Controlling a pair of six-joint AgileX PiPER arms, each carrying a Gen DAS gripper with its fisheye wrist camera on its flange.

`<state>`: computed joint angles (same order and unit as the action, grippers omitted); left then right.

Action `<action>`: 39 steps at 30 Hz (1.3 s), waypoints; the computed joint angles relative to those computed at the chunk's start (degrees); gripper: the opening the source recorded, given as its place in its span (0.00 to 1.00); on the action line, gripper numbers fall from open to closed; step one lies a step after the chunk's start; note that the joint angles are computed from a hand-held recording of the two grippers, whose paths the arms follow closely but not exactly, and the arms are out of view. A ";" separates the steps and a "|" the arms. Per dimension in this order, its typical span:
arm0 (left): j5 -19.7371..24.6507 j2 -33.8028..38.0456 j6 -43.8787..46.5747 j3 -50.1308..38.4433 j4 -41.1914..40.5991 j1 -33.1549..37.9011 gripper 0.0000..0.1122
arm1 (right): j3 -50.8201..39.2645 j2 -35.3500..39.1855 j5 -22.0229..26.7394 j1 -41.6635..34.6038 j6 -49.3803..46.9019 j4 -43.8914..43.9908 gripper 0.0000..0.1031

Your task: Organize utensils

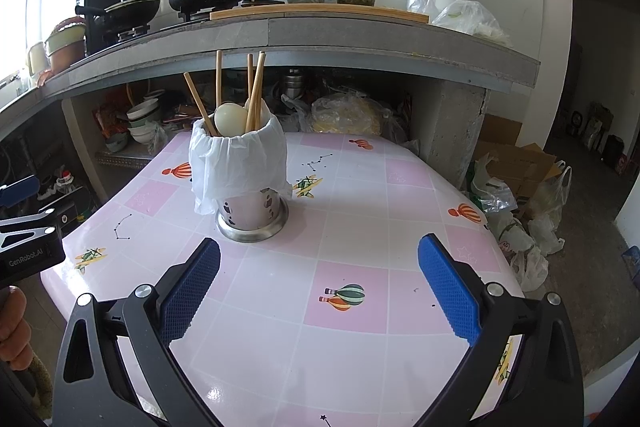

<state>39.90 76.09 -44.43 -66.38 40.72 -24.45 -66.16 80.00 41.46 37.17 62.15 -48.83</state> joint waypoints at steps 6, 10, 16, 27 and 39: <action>0.03 0.03 -0.10 -0.03 0.12 -0.08 0.84 | 0.06 -0.02 0.00 0.04 0.13 -0.05 0.94; -0.06 0.07 -0.05 0.01 0.06 -0.01 0.84 | 0.04 0.01 0.00 0.05 0.11 -0.08 0.94; 0.02 0.08 -0.09 -0.05 0.11 -0.07 0.84 | 0.06 -0.03 0.05 0.06 0.12 -0.09 0.94; 0.10 0.09 -0.12 -0.10 0.05 -0.12 0.84 | 0.17 -0.04 -0.70 0.22 0.09 0.16 0.94; 0.14 0.05 -0.34 0.04 0.36 -0.34 0.84 | 0.21 -0.04 -0.70 0.27 0.19 0.13 0.94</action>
